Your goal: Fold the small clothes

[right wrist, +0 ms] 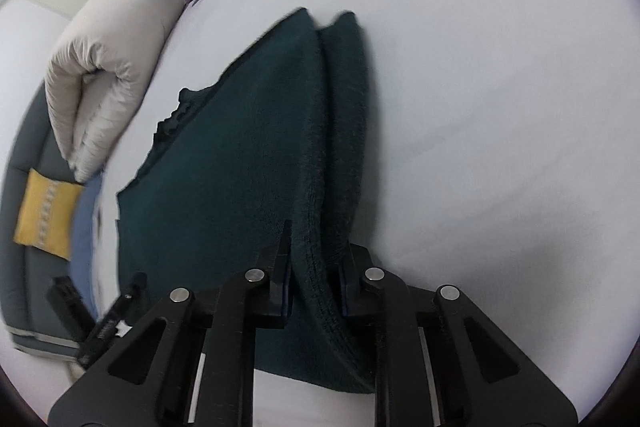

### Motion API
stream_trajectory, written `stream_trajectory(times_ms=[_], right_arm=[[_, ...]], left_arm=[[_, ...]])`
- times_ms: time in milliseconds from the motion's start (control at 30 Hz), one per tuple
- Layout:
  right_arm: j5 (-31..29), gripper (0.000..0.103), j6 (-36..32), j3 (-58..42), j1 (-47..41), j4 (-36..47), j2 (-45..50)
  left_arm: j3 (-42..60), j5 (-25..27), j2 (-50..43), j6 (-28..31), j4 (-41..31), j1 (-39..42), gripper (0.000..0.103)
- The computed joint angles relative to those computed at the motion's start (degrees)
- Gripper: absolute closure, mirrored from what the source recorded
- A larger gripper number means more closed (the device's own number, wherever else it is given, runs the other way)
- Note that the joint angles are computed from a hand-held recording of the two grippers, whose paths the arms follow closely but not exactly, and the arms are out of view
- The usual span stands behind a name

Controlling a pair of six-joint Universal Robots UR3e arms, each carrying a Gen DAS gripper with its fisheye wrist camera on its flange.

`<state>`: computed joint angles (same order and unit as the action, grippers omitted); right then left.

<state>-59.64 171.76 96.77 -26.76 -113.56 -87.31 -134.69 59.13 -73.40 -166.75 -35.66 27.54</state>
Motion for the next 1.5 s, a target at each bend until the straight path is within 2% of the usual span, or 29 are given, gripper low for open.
stream_trajectory(times_ms=[133,200,267,333,400,500,567,700,833,1000,1033,1100,1133,1167,1267,1367,1500], right_arm=[[-6.5,0.089,3.6,-9.7,12.5,-1.1,1.7],[-10.2,0.089,2.2,-16.9,21.5,0.1,4.6],[-14.8,0.089,-0.3,-24.6,30.7,2.2,9.2],[-20.2,0.089,-3.5,-30.6,37.8,3.3,14.3],[-22.6,0.089,-2.8,-33.4,41.2,3.5,18.1],[-25.1,0.089,-2.3,-31.2,43.2,0.6,19.0],[-26.6,0.089,-3.5,-28.0,43.8,-1.9,17.8],[-28.1,0.089,-5.5,-21.7,43.9,-6.1,14.3],[-31.4,0.089,-7.5,-17.4,46.1,-10.5,12.3],[-32.6,0.088,-9.4,-13.7,47.2,-14.4,11.1],[-32.5,0.088,-9.5,-13.2,47.1,-14.6,10.7],[-32.0,0.088,-9.1,-11.0,46.9,-15.3,9.1],[-31.7,0.088,-9.1,-10.6,46.8,-15.4,8.7],[-31.5,0.088,-9.0,-9.9,46.7,-15.6,8.2],[-29.3,0.083,-9.1,-7.6,46.2,-15.6,5.8],[-22.4,0.079,-10.3,-4.0,43.1,-12.9,-0.4],[-1.4,0.079,-14.7,0.7,30.8,-1.5,-12.4]], left_arm=[[0.4,-6.7,3.6,3.4,-7.9,6.3,0.049],[0.2,-13.3,7.1,6.6,-16.0,13.4,0.049],[0.9,-17.7,8.2,9.3,-23.1,18.3,0.048],[2.9,-21.4,7.4,12.8,-31.1,21.8,0.044],[6.1,-24.6,5.2,16.8,-39.3,23.0,0.037],[10.0,-28.3,1.9,19.7,-46.4,22.0,0.026],[12.2,-29.8,-1.9,16.9,-44.5,19.1,0.018],[17.0,-28.6,-12.1,5.0,-33.4,10.4,0.018],[25.5,-26.4,-20.8,0.6,-30.2,2.4,0.018],[34.4,-24.6,-27.8,-1.5,-32.7,-1.8,0.041],[34.8,-23.9,-28.0,-1.9,-32.3,-2.4,0.045],[35.4,-23.2,-28.6,-1.5,-33.0,-3.7,0.067],[34.8,-23.3,-28.6,-1.8,-32.5,-4.0,0.073],[34.2,-23.6,-28.6,-2.0,-32.0,-4.1,0.085],[33.6,-23.9,-28.1,-1.7,-32.1,-3.7,0.089],[33.4,-24.0,-26.4,2.0,-35.6,-1.9,0.09],[32.8,-23.6,-23.8,7.9,-41.8,2.6,0.09]])
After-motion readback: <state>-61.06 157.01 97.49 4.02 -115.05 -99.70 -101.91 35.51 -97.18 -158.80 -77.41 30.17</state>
